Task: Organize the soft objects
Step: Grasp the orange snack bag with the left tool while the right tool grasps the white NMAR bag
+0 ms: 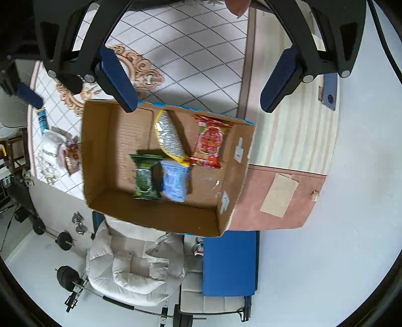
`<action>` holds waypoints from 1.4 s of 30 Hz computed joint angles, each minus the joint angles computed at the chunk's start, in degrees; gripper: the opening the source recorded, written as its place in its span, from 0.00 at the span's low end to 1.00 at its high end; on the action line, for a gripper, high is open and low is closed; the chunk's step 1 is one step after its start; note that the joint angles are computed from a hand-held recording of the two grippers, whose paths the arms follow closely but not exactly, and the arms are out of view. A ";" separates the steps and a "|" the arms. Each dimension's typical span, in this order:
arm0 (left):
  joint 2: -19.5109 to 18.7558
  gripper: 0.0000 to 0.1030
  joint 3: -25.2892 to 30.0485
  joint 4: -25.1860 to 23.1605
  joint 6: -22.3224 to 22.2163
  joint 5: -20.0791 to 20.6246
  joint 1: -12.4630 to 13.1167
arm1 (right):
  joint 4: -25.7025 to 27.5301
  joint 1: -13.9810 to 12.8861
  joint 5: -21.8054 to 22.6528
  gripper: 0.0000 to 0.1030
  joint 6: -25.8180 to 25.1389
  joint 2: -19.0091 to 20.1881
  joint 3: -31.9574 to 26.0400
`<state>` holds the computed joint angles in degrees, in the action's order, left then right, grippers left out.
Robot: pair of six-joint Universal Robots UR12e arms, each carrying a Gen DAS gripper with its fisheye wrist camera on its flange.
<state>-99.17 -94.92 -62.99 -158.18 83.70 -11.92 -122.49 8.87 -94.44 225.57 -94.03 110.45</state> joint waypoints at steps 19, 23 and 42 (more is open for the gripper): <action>-17.45 0.97 18.48 -14.58 -1.33 1.27 -21.18 | 5.82 -30.10 1.65 1.00 -7.54 -14.40 16.16; -24.27 0.97 24.53 -20.98 -3.72 4.49 -24.07 | 4.63 -36.61 6.71 1.00 -12.23 -10.87 19.14; -32.02 0.50 29.94 -31.53 -6.10 5.82 -25.32 | 0.96 -40.17 17.39 1.00 -18.84 -1.66 20.87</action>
